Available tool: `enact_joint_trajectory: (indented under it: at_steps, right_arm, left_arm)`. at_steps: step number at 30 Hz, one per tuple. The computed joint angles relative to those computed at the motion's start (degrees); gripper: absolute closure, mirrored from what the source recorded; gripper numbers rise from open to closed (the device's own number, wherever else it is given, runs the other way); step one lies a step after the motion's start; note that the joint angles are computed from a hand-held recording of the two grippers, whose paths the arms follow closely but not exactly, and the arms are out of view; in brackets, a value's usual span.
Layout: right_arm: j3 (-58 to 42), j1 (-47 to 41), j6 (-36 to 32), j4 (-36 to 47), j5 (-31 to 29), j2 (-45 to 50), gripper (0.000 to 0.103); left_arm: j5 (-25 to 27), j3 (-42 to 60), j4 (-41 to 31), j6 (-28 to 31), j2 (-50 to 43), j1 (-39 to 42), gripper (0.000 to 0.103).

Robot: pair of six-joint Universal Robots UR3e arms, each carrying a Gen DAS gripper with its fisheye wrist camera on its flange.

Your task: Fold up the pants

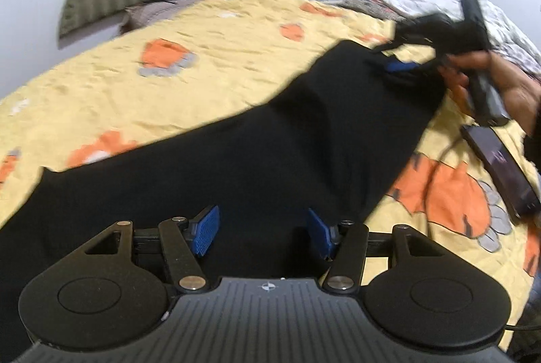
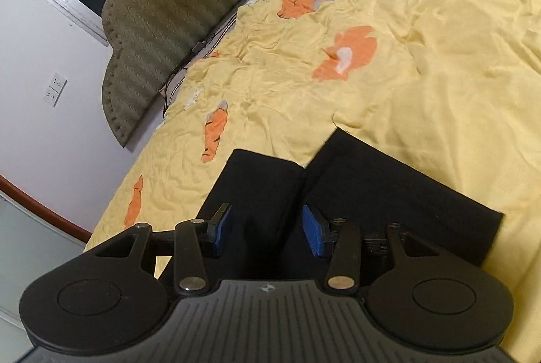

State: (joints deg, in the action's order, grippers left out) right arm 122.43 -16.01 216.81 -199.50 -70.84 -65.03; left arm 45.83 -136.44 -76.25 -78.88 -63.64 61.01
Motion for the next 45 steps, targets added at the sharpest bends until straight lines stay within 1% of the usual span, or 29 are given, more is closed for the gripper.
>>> enact_joint_trajectory:
  at_steps: [1, 2, 3, 4, 6, 8, 10, 11, 14, 16, 17, 18, 20, 21, 22, 24, 26, 27, 29, 31, 32, 33, 34, 36, 38, 40, 42, 44, 45]
  right_arm:
    - [-0.4, -0.1, -0.2, -0.7, 0.8, 0.5, 0.071]
    - [-1.2, -0.1, -0.7, -0.3, 1.4, 0.7, 0.087]
    - [-3.8, 0.5, -0.9, 1.5, 0.9, 1.5, 0.095]
    - [-4.0, 0.5, -0.7, 1.9, 0.7, 1.0, 0.096]
    - [-5.0, 0.0, -0.3, 1.4, 2.4, 0.7, 0.098]
    - [-7.7, 0.6, 0.6, 2.3, 2.8, -0.1, 0.098]
    - [-8.8, 0.6, 3.8, -1.4, 3.7, -1.3, 0.098]
    - [-8.1, 0.8, 4.5, -3.3, 3.0, -3.4, 0.098]
    - [-2.0, 1.2, 2.6, -3.2, -3.6, -12.7, 0.098]
    - [4.8, -0.1, -0.3, 1.6, -8.3, -19.8, 0.098]
    - [7.0, -0.9, -2.4, 5.9, -10.1, -22.4, 0.097]
    - [9.1, -2.3, -3.5, 8.3, -9.0, -23.9, 0.095]
    - [11.5, -4.6, -5.6, 8.2, -2.8, -23.7, 0.095]
    - [10.5, -4.0, -6.2, 7.9, -1.4, -21.7, 0.087]
    - [9.0, -2.8, -5.4, 6.9, -1.5, -19.2, 0.080]
    - [4.2, -0.7, -2.8, 7.7, -2.5, -13.3, 0.045]
    - [1.7, -0.5, 0.3, 6.5, -1.5, -8.1, 0.043]
    - [1.4, -1.3, 1.7, 4.8, 0.7, -5.7, 0.043]
    - [0.1, -1.6, 4.5, 1.6, 2.9, -1.3, 0.044]
    - [-2.5, -1.6, 6.2, -1.4, 5.2, 3.3, 0.048]
    - [-4.3, -0.9, 6.8, -1.7, 4.4, 5.0, 0.067]
    - [-5.7, 0.0, 6.8, -0.8, 2.8, 5.5, 0.097]
    - [-6.2, 0.8, 7.5, -1.4, 0.7, 5.9, 0.099]
    - [-4.5, 2.0, 8.5, -5.5, -3.1, 5.3, 0.099]
    - [-0.6, 3.1, 7.4, -9.5, -6.8, 2.0, 0.100]
    - [5.5, 2.5, 7.4, -13.6, -8.6, -3.3, 0.100]
    - [11.9, 1.3, 6.5, -13.6, -10.8, -9.8, 0.100]
    - [18.7, -2.4, 5.3, -9.8, -8.9, -16.2, 0.100]
    - [20.9, -3.7, 4.3, -8.2, -8.2, -17.7, 0.099]
  left_arm:
    - [0.1, -0.2, -0.9, 1.6, -0.3, -0.1, 0.042]
    - [-0.1, -1.0, -0.7, 2.7, -0.5, 0.0, 0.041]
    - [-0.1, -1.9, 1.0, 2.8, -0.9, -0.2, 0.041]
    - [0.1, -3.0, 4.4, 1.3, -1.8, -0.9, 0.041]
    - [0.3, -3.5, 8.3, -0.9, -4.7, -1.8, 0.039]
    - [0.0, -2.9, 8.1, -1.0, -6.7, -1.4, 0.038]
    - [0.0, -2.5, 7.6, -0.7, -6.9, -1.4, 0.038]
    - [0.1, -2.3, 7.0, -0.5, -6.5, -1.3, 0.038]
    - [0.1, -0.2, 3.2, 1.0, -7.3, -0.9, 0.037]
    - [0.5, 1.0, 1.7, 1.0, -8.4, -1.2, 0.036]
    - [0.5, 1.0, 1.5, 1.3, -8.5, -1.1, 0.035]
    - [0.5, 0.8, 1.7, 1.4, -8.5, -1.1, 0.035]
    - [0.4, 0.0, 2.8, 1.7, -8.2, -1.3, 0.033]
    - [0.4, -0.5, 3.9, 1.1, -8.2, -1.7, 0.033]
    - [0.5, -0.9, 4.8, 0.2, -7.9, -2.0, 0.033]
    - [0.5, -0.9, 5.0, -0.7, -7.5, -2.2, 0.033]
    - [0.5, -1.0, 5.1, -1.3, -7.5, -2.3, 0.031]
    - [0.6, -1.1, 5.6, -1.6, -7.6, -2.3, 0.031]
    - [0.5, -1.8, 6.6, -1.7, -7.4, -2.3, 0.029]
    - [0.4, -2.5, 7.5, -1.8, -6.9, -2.4, 0.028]
    - [0.5, -2.6, 7.6, -1.9, -6.7, -2.5, 0.028]
    - [0.5, -2.6, 7.6, -2.2, -6.6, -2.6, 0.028]
    - [0.6, -2.4, 7.6, -2.8, -6.4, -2.8, 0.028]
    - [0.7, -1.6, 6.7, -3.4, -6.1, -3.2, 0.029]
    - [0.0, -0.4, 5.0, -3.4, -5.9, -3.2, 0.029]
    - [-0.6, 1.3, 3.6, -4.3, -6.4, -4.2, 0.029]
    - [-0.8, 3.2, 1.6, -4.8, -7.1, -5.2, 0.029]
    - [-0.7, 4.5, -0.8, -4.4, -7.4, -5.9, 0.028]
    - [-0.5, 4.5, -1.4, -4.1, -7.4, -6.0, 0.028]
